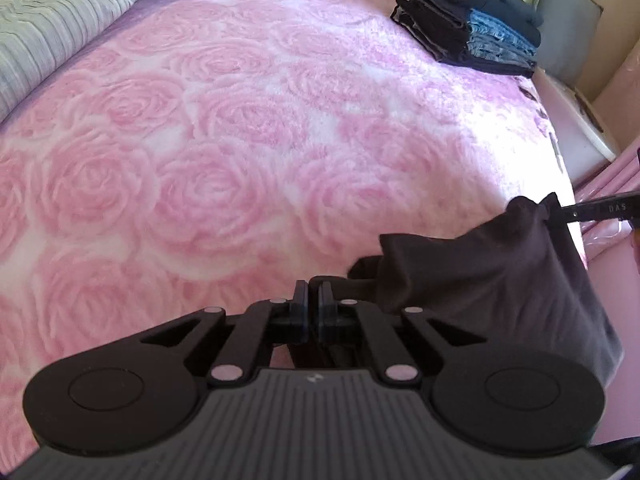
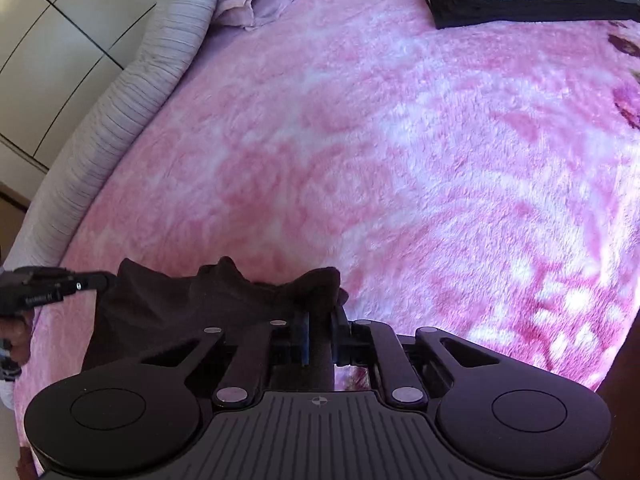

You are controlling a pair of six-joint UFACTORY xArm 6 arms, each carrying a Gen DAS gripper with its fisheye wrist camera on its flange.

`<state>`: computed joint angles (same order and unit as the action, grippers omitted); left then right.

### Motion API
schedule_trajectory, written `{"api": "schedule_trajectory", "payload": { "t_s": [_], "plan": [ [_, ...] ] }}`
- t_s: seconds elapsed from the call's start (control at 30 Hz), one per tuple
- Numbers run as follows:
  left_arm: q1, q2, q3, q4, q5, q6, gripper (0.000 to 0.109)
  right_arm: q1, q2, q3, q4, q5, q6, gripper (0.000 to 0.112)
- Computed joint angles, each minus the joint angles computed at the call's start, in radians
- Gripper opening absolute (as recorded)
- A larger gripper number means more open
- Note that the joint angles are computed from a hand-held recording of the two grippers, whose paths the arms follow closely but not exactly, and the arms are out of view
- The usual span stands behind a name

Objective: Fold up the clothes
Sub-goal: 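Grasp the folded brown shirt edge with the left gripper while the right gripper grasps the other edge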

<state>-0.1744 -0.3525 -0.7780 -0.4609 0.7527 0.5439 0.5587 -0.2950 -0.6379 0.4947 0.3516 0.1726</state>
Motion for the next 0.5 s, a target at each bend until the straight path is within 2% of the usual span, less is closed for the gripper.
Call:
{"api": "schedule_trajectory", "payload": {
  "t_s": [0.1, 0.23, 0.3, 0.37, 0.43, 0.5],
  "plan": [
    [-0.008, 0.067, -0.009, 0.033, -0.002, -0.019, 0.002, 0.004, 0.041, 0.001, 0.022, -0.025, -0.014, 0.009],
    [0.011, 0.095, -0.019, -0.001, 0.015, -0.084, 0.007, 0.004, 0.042, 0.011, 0.056, -0.033, -0.04, 0.011],
    [0.021, 0.073, -0.027, 0.027, 0.038, -0.131, 0.013, -0.009, 0.011, 0.022, 0.024, -0.013, -0.002, 0.019],
    [0.021, 0.028, -0.018, 0.062, 0.033, -0.164, 0.012, -0.016, -0.027, 0.041, -0.053, -0.01, 0.076, 0.034],
    [0.012, -0.022, 0.0, 0.05, 0.014, -0.198, 0.012, -0.013, -0.06, 0.06, -0.102, -0.019, 0.142, 0.037],
    [-0.014, -0.078, 0.027, -0.045, 0.003, -0.179, 0.012, 0.006, -0.083, 0.08, -0.094, -0.048, 0.159, 0.037]
  ]
}}
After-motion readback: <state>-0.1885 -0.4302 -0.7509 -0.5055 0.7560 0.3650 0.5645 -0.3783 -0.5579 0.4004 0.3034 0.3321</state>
